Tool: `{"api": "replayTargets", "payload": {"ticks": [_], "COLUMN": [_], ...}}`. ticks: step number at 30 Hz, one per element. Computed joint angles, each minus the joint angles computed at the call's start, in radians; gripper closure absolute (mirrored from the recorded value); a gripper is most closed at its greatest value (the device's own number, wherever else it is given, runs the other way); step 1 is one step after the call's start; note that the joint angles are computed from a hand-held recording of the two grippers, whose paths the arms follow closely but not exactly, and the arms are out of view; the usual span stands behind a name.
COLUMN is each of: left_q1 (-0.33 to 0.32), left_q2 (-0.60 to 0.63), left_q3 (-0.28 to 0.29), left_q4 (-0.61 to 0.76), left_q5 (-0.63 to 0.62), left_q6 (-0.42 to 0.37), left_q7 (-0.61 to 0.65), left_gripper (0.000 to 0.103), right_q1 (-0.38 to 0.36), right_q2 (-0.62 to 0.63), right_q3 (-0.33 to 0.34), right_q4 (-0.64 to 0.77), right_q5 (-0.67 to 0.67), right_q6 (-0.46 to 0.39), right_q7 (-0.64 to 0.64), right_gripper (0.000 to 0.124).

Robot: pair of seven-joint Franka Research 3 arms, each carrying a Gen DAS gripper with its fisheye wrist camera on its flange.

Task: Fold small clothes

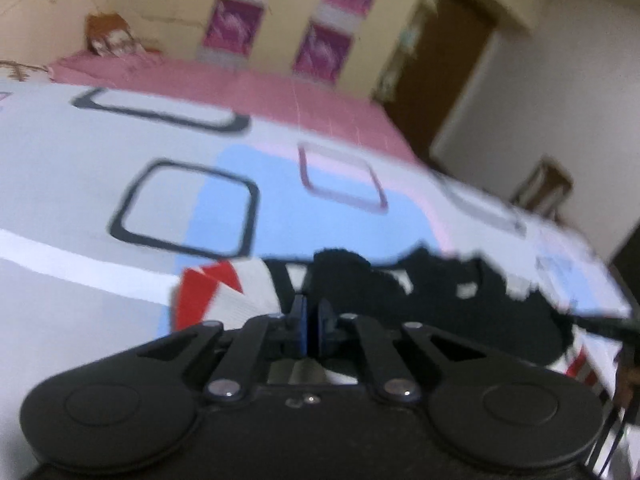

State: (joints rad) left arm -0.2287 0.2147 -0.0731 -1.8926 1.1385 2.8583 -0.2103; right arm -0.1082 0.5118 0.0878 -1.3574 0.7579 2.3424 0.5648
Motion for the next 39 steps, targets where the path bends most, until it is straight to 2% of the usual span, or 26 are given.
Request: {"api": "replayTargets", "payload": {"ticks": [1, 2, 3, 4, 5, 7, 9, 10, 11, 12, 13, 14, 17, 18, 21, 24, 26, 27, 28, 29, 30, 32, 33, 35, 37, 39], "left_q1": [0.007, 0.042, 0.069, 0.061, 0.024, 0.025, 0.019, -0.002, -0.024, -0.042, -0.053, -0.060, -0.079, -0.088, -0.116, -0.143, -0.156, -0.144, -0.124, -0.108, -0.100, -0.112, -0.126, -0.142, -0.153, -0.161], "left_q2": [-0.007, -0.003, 0.010, 0.026, 0.038, 0.045, 0.038, 0.021, 0.011, 0.004, 0.008, 0.026, 0.126, 0.164, 0.225, 0.145, 0.069, 0.044, 0.024, 0.020, 0.026, 0.044, 0.048, 0.065, 0.103, 0.146], "left_q3": [-0.008, -0.050, -0.082, -0.079, -0.041, -0.038, -0.036, -0.028, -0.018, -0.017, -0.023, -0.035, -0.076, -0.085, -0.084, -0.010, 0.023, 0.023, 0.018, 0.002, -0.016, -0.042, -0.042, -0.054, -0.079, -0.099], "left_q4": [-0.006, 0.001, 0.012, 0.026, 0.037, 0.044, 0.046, 0.048, 0.054, 0.061, 0.077, 0.105, 0.225, 0.266, 0.324, 0.192, 0.102, 0.065, 0.031, 0.028, 0.045, 0.104, 0.119, 0.147, 0.191, 0.229], "left_q5": [0.048, 0.049, -0.020, -0.135, -0.193, -0.249, -0.295, -0.282, -0.239, -0.194, -0.161, -0.154, -0.239, -0.275, -0.343, -0.308, -0.245, -0.215, -0.197, -0.206, -0.225, -0.242, -0.206, -0.167, -0.208, -0.286], "left_q6": [-0.007, -0.027, -0.037, -0.052, -0.055, -0.049, -0.071, -0.118, -0.150, -0.168, -0.168, -0.162, -0.143, -0.140, -0.165, -0.091, -0.144, -0.131, -0.089, -0.092, -0.122, -0.210, -0.205, -0.172, -0.184, -0.204], "left_q7": [-0.053, -0.035, 0.053, 0.174, 0.226, 0.276, 0.338, 0.329, 0.302, 0.285, 0.281, 0.301, 0.456, 0.503, 0.593, 0.491, 0.413, 0.386, 0.369, 0.388, 0.423, 0.461, 0.436, 0.425, 0.505, 0.578], "left_gripper": [0.098, 0.098, 0.098, 0.098, 0.098, 0.097, 0.089, 0.072, 0.059, 0.051, 0.039, 0.037, 0.037, 0.037, 0.034, 0.034, 0.037, 0.041, 0.041, 0.041, 0.041, 0.037, 0.035, 0.030, 0.032, 0.034], "right_q1": [0.002, 0.009, 0.008, 0.012, 0.015, 0.029, 0.038, 0.035, 0.033, 0.020, 0.004, 0.001, 0.041, 0.059, 0.103, 0.112, 0.117, 0.108, 0.089, 0.066, 0.063, 0.080, 0.065, 0.048, 0.063, 0.096], "right_q2": [-0.007, -0.011, -0.012, -0.013, -0.020, -0.024, -0.027, -0.041, -0.070, -0.103, -0.131, -0.149, -0.185, -0.189, -0.213, -0.207, -0.175, -0.157, -0.141, -0.137, -0.145, -0.193, -0.220, -0.271, -0.318, -0.350], "right_q3": [-0.006, -0.016, -0.019, -0.023, -0.021, -0.027, -0.034, -0.033, -0.025, -0.001, 0.024, 0.035, 0.034, 0.027, 0.013, -0.018, -0.063, -0.078, -0.083, -0.071, -0.067, -0.062, -0.045, -0.030, -0.030, -0.038], "right_q4": [-0.015, -0.027, -0.034, -0.045, -0.060, -0.066, -0.057, -0.063, -0.096, -0.135, -0.167, -0.182, -0.219, -0.223, -0.273, -0.284, -0.254, -0.233, -0.207, -0.192, -0.198, -0.255, -0.280, -0.320, -0.372, -0.427], "right_q5": [0.005, -0.005, -0.013, -0.030, -0.035, -0.057, -0.081, -0.079, -0.060, -0.011, 0.054, 0.087, 0.094, 0.077, 0.061, 0.052, -0.009, -0.029, -0.040, -0.034, -0.049, -0.070, -0.018, 0.064, 0.084, 0.067], "right_q6": [0.036, 0.065, 0.070, 0.075, 0.093, 0.109, 0.104, 0.106, 0.144, 0.175, 0.184, 0.156, 0.049, 0.010, -0.002, 0.038, 0.098, 0.110, 0.086, 0.048, 0.048, 0.123, 0.123, 0.047, -0.008, -0.020], "right_q7": [0.010, 0.027, 0.032, 0.033, 0.026, 0.056, 0.107, 0.121, 0.111, 0.063, 0.008, -0.024, -0.086, -0.086, -0.147, -0.181, -0.069, -0.013, 0.015, 0.001, -0.009, -0.013, -0.039, -0.065, -0.130, -0.168], "right_gripper": [0.122, 0.122, 0.122, 0.122, 0.122, 0.121, 0.118, 0.110, 0.081, 0.059, 0.057, 0.057, 0.057, 0.063, 0.065, 0.065, 0.065, 0.065, 0.065, 0.065, 0.065, 0.065, 0.065, 0.065, 0.065, 0.065]}}
